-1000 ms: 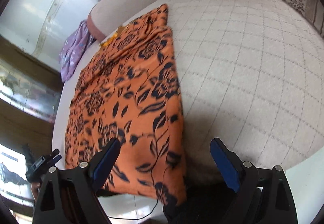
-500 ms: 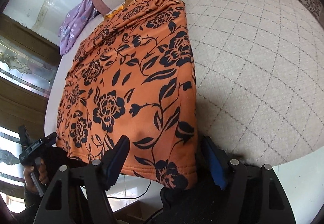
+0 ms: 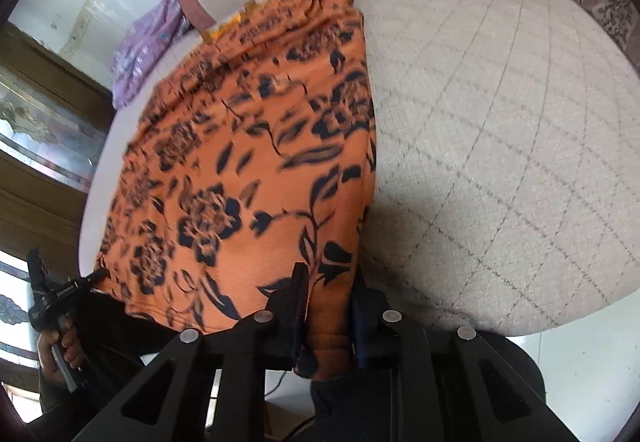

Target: Fold small clothes

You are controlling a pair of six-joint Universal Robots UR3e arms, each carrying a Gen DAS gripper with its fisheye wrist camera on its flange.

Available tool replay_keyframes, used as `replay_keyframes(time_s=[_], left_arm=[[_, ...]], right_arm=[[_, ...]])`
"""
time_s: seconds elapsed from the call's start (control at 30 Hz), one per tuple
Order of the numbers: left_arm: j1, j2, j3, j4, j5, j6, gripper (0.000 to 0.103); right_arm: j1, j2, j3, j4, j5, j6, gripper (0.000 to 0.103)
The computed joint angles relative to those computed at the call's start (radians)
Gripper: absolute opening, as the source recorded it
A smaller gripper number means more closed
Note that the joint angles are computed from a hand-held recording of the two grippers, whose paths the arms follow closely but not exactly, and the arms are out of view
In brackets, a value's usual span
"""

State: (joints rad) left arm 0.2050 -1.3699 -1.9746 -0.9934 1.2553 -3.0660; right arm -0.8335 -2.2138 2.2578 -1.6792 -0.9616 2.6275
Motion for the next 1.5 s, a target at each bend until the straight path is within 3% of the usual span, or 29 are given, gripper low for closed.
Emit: replay_keyframes(time_s=[0.07,0.17,0.23,0.27,0.3,0.37,0.43,0.47,0.5,0.57,0.67,0.73,0.83,1.03,1.23,1.4,1.43,1.5], left_arm=[[0.000,0.002,-0.001,0.007,0.003,0.003,0.008],[-0.015,-0.074,0.001,0.025,0.040,-0.030,0.013],[-0.019,-0.092,-0.009,0.030,0.046,-0.060,0.015],[-0.013,-0.080,-0.022,0.043,0.038,-0.066,0.021],[-0.015,-0.075,-0.025,0.045,0.041,-0.066,0.035],[-0.035,-0.078,-0.027,0.065,0.070,-0.063,0.049],[-0.068,-0.105,-0.012,0.067,0.110,-0.052,0.049],[-0.084,-0.114,-0.005,0.072,0.129,-0.049,0.034],[-0.070,-0.105,-0.008,0.063,0.096,-0.034,0.007],[-0.035,-0.077,0.002,0.021,0.035,-0.020,0.007],[0.009,-0.004,0.033,0.009,-0.024,-0.009,0.007],[0.046,0.033,0.063,-0.013,-0.070,-0.004,0.007],[0.042,0.010,0.084,-0.009,-0.060,-0.004,0.007],[-0.006,-0.135,0.068,-0.011,0.032,-0.054,0.007],[0.009,-0.078,0.037,0.010,0.028,-0.025,0.007],[-0.009,-0.099,0.013,0.021,0.069,-0.022,0.008],[-0.013,-0.089,0.008,0.020,0.073,-0.019,0.008],[-0.022,-0.100,0.023,0.008,0.082,-0.028,0.010]], right_arm=[[-0.054,-0.039,-0.017,0.077,0.037,-0.040,0.020],[-0.061,0.018,-0.016,0.065,0.032,-0.018,0.024],[-0.027,0.063,-0.018,0.037,0.002,0.006,0.038],[-0.001,0.076,-0.017,0.012,-0.021,0.025,0.068],[0.013,0.062,-0.010,-0.004,-0.027,0.029,0.077],[0.010,0.040,-0.005,-0.005,-0.025,0.025,0.077],[0.016,0.052,-0.004,-0.017,-0.029,0.031,0.068],[0.029,0.069,-0.004,-0.030,-0.039,0.036,0.042],[0.042,0.086,-0.004,-0.046,-0.050,0.039,0.022],[0.055,0.094,-0.010,-0.055,-0.063,0.042,0.007],[-0.036,0.046,-0.047,0.075,0.018,-0.033,0.007],[-0.152,-0.005,-0.107,0.259,0.112,-0.131,0.007],[-0.251,-0.030,-0.164,0.414,0.180,-0.235,0.007],[-0.236,-0.003,-0.017,0.269,0.122,-0.158,0.007],[-0.265,-0.022,0.008,0.277,0.121,-0.182,0.007],[-0.206,0.036,0.029,0.187,0.102,-0.104,0.011],[-0.196,0.036,0.026,0.173,0.096,-0.091,0.013],[-0.182,0.046,0.014,0.162,0.079,-0.085,0.035]])
